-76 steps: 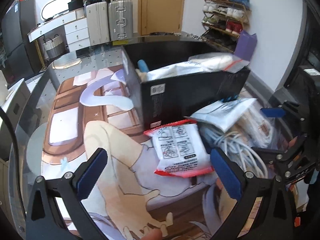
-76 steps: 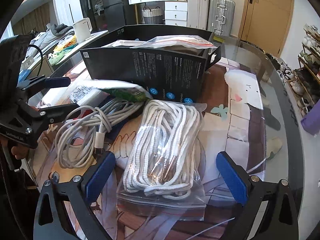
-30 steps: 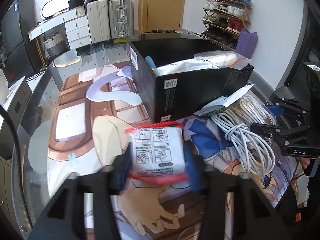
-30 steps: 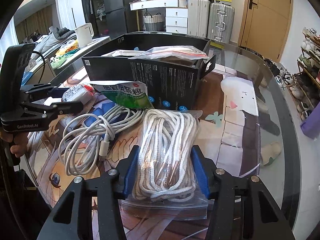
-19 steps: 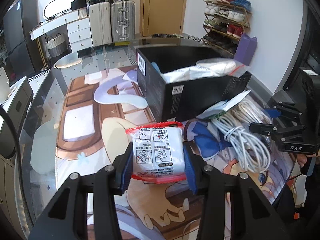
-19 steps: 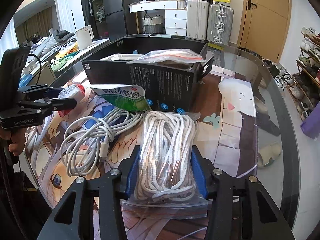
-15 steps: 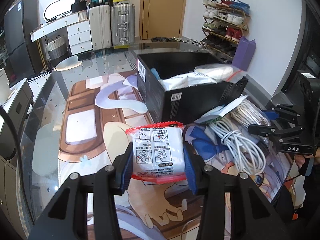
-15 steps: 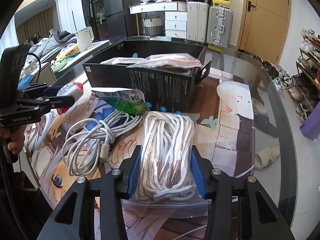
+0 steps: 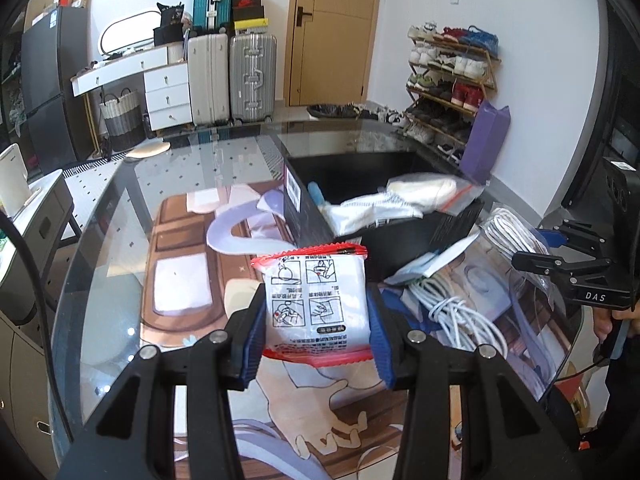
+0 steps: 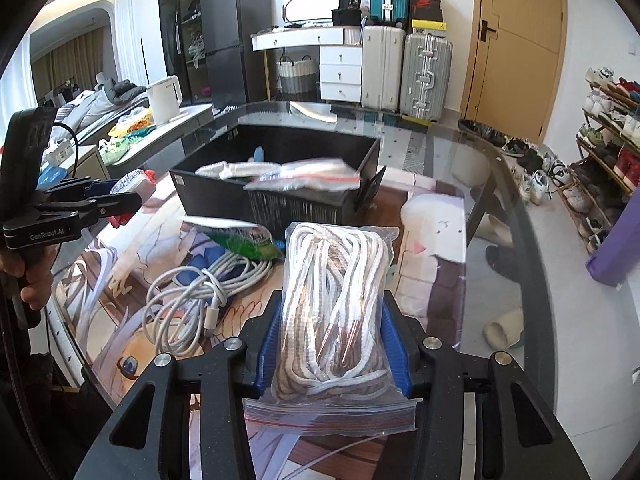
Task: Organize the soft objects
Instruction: 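Lift and carry the packet and rope bag over the black box with both tools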
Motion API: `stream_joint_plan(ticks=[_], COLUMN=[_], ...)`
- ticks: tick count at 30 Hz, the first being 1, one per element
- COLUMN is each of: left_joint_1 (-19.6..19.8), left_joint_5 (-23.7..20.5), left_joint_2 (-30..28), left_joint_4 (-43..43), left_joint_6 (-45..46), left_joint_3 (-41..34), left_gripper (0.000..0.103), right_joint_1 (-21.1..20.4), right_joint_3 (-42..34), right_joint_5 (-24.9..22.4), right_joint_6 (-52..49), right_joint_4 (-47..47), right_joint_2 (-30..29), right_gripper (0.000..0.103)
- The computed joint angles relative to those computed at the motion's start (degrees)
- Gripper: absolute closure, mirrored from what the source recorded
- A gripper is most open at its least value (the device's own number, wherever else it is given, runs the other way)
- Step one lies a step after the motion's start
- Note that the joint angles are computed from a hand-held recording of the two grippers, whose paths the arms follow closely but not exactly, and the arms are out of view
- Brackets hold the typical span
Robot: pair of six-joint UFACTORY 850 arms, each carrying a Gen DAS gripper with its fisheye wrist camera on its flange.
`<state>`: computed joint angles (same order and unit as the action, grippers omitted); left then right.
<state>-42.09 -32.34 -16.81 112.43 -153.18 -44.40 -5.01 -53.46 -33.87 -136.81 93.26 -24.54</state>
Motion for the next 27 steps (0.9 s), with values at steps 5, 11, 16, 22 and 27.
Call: stream_joint_plan(ticks=[5, 11, 16, 22, 27], left_joint_1=[-0.33, -0.23, 0.34, 1.09, 2.19], left_joint_5=[-1.50, -2.50, -2.18, -1.63, -0.59], left_joint_2=[0.90, 1.45, 0.93, -0.26, -1.59], left_joint_4=[-0.22, 0.26, 0.94, 2.46, 3.83], left_joint_6=[0.58, 1.17, 1.70, 1.82, 1.85], left_joint_3=[-0.10, -0.76, -2.33, -4.54, -6.56], left_gripper=[0.059, 0.059, 0.059, 0.059, 0.059], right_joint_1=[-1.20, -1.40, -0.57, 0.98, 2.15], right_joint_3=[0.67, 0.59, -0.69, -2.62, -4.43], right_joint_5=[-2.33, -4.61, -5.19, -5.33, -5.17], right_joint_6=[-0.04, 0.95, 1.79, 3.34, 5.17], right_joint_4=[0.11, 0.40, -0.44, -0.75, -1.13], right_joint_2=[1.81, 3.60, 4.00, 3.71, 2.46], right_gripper=[0.057, 0.057, 0.057, 0.057, 0.057])
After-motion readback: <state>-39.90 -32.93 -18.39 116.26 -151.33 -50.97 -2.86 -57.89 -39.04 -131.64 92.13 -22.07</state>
